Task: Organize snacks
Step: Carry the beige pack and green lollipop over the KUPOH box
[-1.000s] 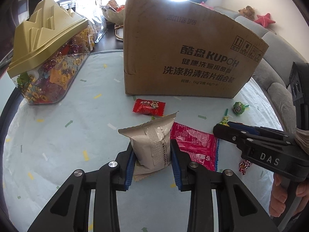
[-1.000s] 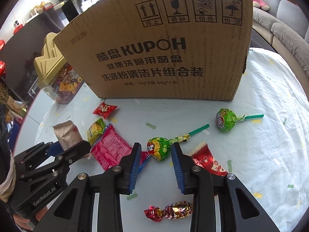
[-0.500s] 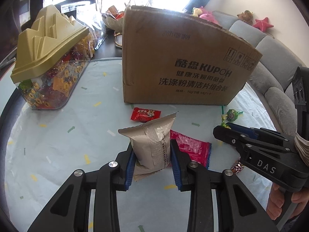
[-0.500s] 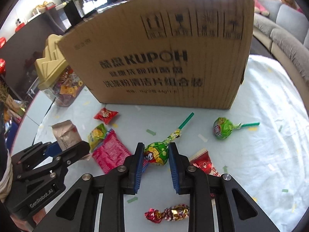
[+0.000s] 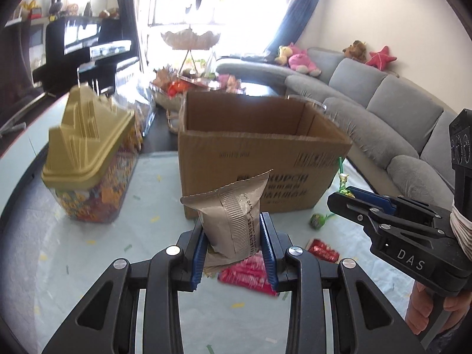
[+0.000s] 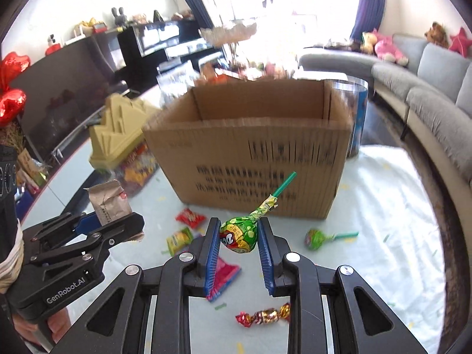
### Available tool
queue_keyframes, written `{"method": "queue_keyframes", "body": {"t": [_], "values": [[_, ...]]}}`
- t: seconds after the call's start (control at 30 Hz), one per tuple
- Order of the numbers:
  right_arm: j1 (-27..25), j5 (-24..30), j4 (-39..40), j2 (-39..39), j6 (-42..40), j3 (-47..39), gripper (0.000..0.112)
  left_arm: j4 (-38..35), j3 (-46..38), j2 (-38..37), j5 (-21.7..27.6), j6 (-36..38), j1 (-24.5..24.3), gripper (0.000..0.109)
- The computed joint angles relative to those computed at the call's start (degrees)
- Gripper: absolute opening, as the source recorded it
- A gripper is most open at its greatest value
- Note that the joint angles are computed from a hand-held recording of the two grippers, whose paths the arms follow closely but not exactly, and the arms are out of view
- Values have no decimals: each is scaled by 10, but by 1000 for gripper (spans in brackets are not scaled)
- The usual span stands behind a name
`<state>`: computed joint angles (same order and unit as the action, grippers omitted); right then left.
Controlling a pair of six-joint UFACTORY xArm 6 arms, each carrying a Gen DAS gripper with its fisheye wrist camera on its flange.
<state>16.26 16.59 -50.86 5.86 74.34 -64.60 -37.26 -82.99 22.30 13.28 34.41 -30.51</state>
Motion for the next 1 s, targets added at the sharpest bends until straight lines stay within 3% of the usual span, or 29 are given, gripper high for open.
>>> {"method": "queue_keyframes", "body": {"t": [0.27,0.47,0.7,1.0], "values": [[-7,14,-60,-29,21,-29,27,-28,-57,-2,-2,36,-4,33],[-12,34,-50,-20,-20,-76,27,15,-131,28,17,8,1,33],[-24,45,5,6,-102,-133,27,68,-257,96,87,-39,10,33],[-43,44,77,56,-190,-178,27,142,-483,236,197,-113,20,33]]}}
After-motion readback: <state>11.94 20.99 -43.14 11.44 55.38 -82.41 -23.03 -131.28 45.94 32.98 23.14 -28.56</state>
